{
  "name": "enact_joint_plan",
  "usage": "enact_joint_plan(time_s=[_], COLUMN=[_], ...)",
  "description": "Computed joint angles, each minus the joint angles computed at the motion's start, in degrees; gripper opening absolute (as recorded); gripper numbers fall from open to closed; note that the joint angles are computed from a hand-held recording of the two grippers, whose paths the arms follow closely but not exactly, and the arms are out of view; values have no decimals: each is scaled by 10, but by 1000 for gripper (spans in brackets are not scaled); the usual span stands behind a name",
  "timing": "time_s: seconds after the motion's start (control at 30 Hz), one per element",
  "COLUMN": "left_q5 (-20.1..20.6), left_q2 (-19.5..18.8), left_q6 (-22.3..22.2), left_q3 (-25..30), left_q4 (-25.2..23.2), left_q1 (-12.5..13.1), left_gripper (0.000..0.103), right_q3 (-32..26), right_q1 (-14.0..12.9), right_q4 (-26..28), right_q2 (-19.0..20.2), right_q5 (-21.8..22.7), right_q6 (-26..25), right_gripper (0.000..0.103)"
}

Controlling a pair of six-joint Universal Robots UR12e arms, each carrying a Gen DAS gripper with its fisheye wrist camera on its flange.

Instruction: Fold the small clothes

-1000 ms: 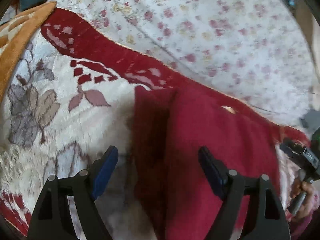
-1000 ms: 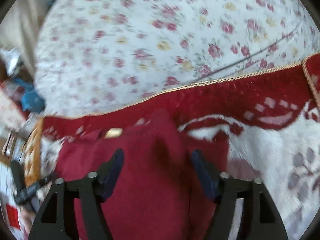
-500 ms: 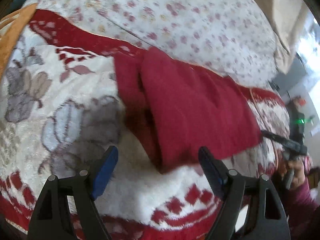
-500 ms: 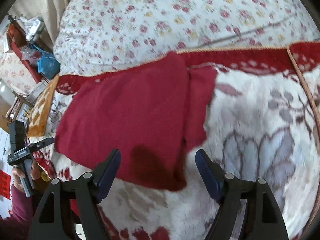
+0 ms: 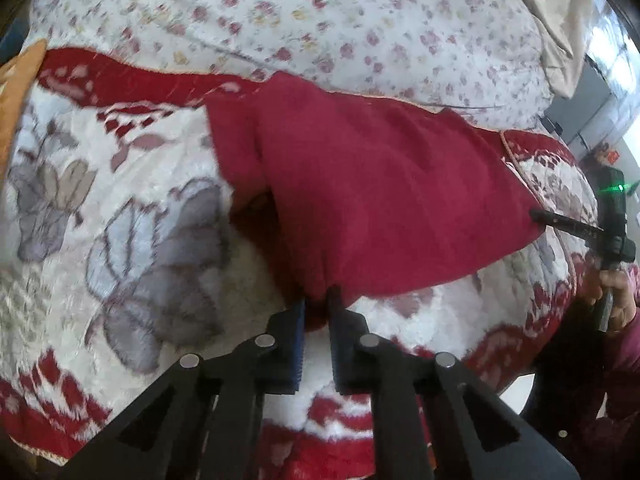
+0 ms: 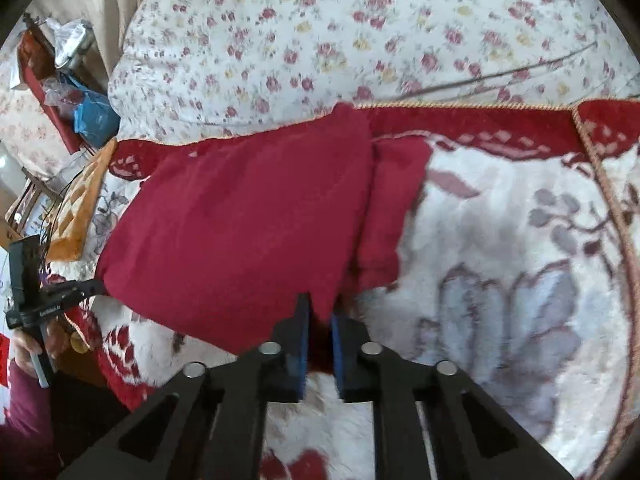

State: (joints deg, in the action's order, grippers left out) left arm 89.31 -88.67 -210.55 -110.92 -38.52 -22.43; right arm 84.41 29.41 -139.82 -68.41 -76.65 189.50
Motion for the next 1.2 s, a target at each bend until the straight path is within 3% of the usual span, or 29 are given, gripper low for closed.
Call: enact_joint_plan(time_s=[0.07,0.2,0.27,0.3,0.33,0.43,0.6,0.67,0.73,0.8,0.87,0.93,1.03,1.1,1.2], left_q5=[3,6,24,34,39,45,95,98,106,117,105,110,119,113,106], left_q2=[-1,5,10,11,11,6,-28,-39,-48,-55,-57,-57,-57,-55,-53], left_q6=[-6,-3,-12,-17,-21,-43,-61,-80,-99,-113,-114,-108,-97,-100,-106], left_q3=[1,-3,-4,-4,-3,-1,30,37,43,48,44,45,45,41,38], left_q4=[-23,-15,-5,3,8,41,40,33,10,-16,-11,-10,-8,-2,6], left_q1=[2,0,-3,-4,-4,-1,-11,-8,-3,1,7,6,4,6,9], left_gripper=[8,10,17,24,37,48,63,64,64,64,66,66,66,66,66], right_q3=[-4,-3,-3,-3,-8,-46,-153,-200,-226,-255,-277,-291,-295,-280,-294], right_q1=[4,3,2,3,5,16,36,39,35,32,27,26,42,50,65], right_q4=[26,35,19,6,-3,-4,54,81,95,101,114,120,108,69,61], right_q2=[2,3,-2,-4,-3,17,93,127,148,175,194,203,197,184,190], right_q5=[-23,-12,-11,-17,-24,-42,-99,-131,-130,-160,-161,-164,-207,-188,-100], right_q6=[-15,-15,1,6,7,0,-4,5,29,49,58,78,64,60,31], right_gripper=[8,10,25,44,55,57,56,56,56,56,54,54,56,57,62])
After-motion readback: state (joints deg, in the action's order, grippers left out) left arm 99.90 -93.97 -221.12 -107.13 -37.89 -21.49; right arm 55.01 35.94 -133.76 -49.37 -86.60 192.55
